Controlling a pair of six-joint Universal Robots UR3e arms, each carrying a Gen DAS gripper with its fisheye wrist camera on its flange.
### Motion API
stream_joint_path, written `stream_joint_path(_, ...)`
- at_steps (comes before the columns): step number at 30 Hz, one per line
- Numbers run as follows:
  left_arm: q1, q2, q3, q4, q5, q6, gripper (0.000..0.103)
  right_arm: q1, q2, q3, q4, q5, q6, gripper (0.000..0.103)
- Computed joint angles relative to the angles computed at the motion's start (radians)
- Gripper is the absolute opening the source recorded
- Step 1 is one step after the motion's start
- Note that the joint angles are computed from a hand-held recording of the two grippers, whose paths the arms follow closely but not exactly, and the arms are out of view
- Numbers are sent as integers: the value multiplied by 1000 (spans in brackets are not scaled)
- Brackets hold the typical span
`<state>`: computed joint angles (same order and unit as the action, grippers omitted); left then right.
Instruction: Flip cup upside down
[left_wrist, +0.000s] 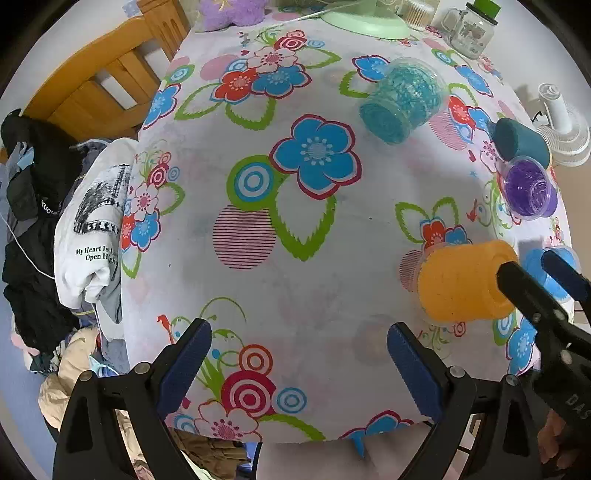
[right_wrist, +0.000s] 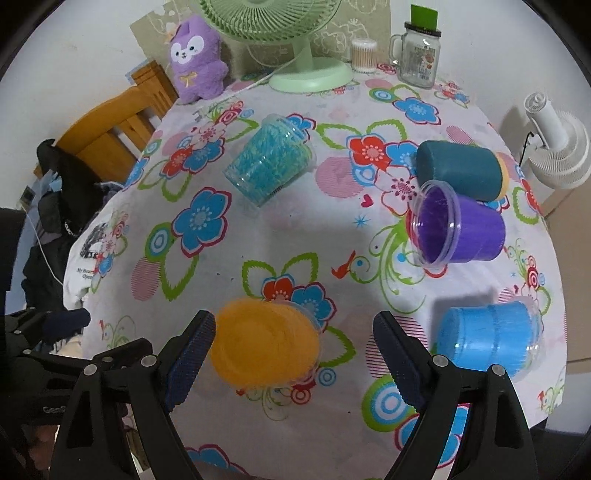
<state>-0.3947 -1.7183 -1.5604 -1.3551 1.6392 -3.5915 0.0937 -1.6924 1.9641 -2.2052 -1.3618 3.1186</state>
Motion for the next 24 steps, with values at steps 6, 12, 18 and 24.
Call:
stream_joint_path(6,-42,-3,35,-5,10,-36,97,-45,-74,26,33,12,-64,89)
stream_joint_path(12,-95,-5,97,-23,34,-70,97,-102,-170,41,109,16,-139,89)
stream_joint_path(18,-151,-16,185,-67,67,-92,98,-151,-262,22,209,11,-192,89)
stream_joint_path(24,-196,-43,309,-134,94,-107,98,-199,-304,-53,339,22,-226,89)
